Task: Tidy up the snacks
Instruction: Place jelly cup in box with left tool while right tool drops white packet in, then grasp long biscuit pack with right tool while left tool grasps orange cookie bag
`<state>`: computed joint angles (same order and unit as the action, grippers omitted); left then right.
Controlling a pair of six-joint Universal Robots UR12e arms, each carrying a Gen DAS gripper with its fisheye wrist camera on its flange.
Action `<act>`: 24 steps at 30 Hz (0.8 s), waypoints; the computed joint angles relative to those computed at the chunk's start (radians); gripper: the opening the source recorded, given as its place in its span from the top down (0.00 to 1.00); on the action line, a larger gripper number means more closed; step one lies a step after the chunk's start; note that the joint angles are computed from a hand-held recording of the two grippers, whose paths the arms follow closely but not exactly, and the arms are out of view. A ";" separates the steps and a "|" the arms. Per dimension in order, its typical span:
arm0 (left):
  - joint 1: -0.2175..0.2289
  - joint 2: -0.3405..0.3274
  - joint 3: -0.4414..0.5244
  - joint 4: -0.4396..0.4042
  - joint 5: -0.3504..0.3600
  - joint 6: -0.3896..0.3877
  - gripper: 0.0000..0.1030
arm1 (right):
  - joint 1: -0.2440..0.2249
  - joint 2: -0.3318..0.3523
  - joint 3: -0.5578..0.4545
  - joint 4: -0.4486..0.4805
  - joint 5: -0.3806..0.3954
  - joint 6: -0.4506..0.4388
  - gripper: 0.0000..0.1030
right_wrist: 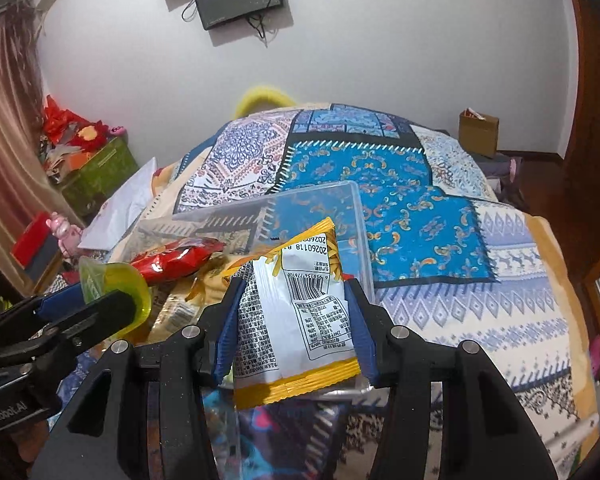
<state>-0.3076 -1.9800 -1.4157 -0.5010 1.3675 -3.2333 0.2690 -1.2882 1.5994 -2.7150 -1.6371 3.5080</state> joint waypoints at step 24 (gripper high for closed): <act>0.002 0.026 -0.011 -0.003 0.015 0.016 0.35 | 0.006 -0.028 0.010 0.058 -0.001 -0.033 0.31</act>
<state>-0.3053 -1.9536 -1.4264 -0.5042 1.3825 -3.2175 0.2754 -1.3164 1.6095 -2.6572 -1.6379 3.4746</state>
